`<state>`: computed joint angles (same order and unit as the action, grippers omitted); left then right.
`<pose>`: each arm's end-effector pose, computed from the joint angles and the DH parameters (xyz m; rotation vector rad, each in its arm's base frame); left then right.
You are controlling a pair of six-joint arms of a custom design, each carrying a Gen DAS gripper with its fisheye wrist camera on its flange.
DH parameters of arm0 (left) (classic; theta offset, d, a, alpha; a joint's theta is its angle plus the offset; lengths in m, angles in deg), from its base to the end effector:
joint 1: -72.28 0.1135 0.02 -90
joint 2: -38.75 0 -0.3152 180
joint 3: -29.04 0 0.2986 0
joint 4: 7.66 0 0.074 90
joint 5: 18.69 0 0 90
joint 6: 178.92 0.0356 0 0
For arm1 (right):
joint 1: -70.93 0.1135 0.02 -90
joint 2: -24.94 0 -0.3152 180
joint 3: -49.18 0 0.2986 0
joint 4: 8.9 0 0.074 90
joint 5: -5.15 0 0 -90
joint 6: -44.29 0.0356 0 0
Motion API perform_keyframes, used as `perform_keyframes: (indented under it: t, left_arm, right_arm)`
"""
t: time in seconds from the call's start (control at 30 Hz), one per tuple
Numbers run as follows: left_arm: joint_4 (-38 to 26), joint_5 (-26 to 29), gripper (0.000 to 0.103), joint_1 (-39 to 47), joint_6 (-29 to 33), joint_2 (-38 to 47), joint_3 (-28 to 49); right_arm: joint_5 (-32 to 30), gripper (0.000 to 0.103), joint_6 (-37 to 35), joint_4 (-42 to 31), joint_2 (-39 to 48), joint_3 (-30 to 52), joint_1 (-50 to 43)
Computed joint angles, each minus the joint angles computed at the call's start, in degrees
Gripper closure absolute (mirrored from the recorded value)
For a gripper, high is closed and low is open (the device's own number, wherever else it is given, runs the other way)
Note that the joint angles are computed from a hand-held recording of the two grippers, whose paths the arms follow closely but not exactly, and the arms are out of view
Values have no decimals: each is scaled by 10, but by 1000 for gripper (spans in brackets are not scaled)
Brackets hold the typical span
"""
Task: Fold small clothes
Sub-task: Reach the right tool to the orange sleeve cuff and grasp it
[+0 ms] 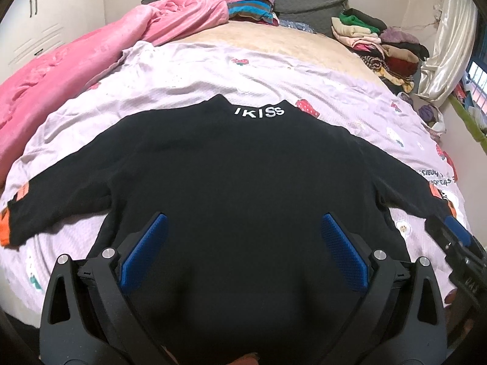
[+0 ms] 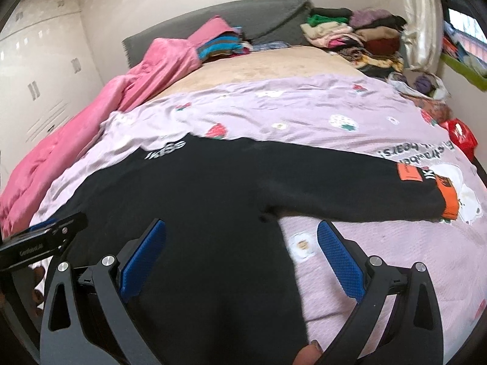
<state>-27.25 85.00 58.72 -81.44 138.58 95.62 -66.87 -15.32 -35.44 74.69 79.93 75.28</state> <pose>0.3763 -0.0994 0.1738 0.5525 2.4258 -0.3423 0.1746 0.0023 0.1799 0.6669 2.2200 -0.0670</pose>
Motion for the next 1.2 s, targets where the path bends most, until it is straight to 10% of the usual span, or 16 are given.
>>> perform_keyframes:
  t: [0.67,1.2]
  left_arm:
    - [-30,-21,9,-64,-21,90,101]
    - [-43,-47,9,-81,-3,165,158]
  right_arm:
    - [-164,4,-104,40,15,-24,-377]
    - [-286,4,-125,177,243,-15,-630]
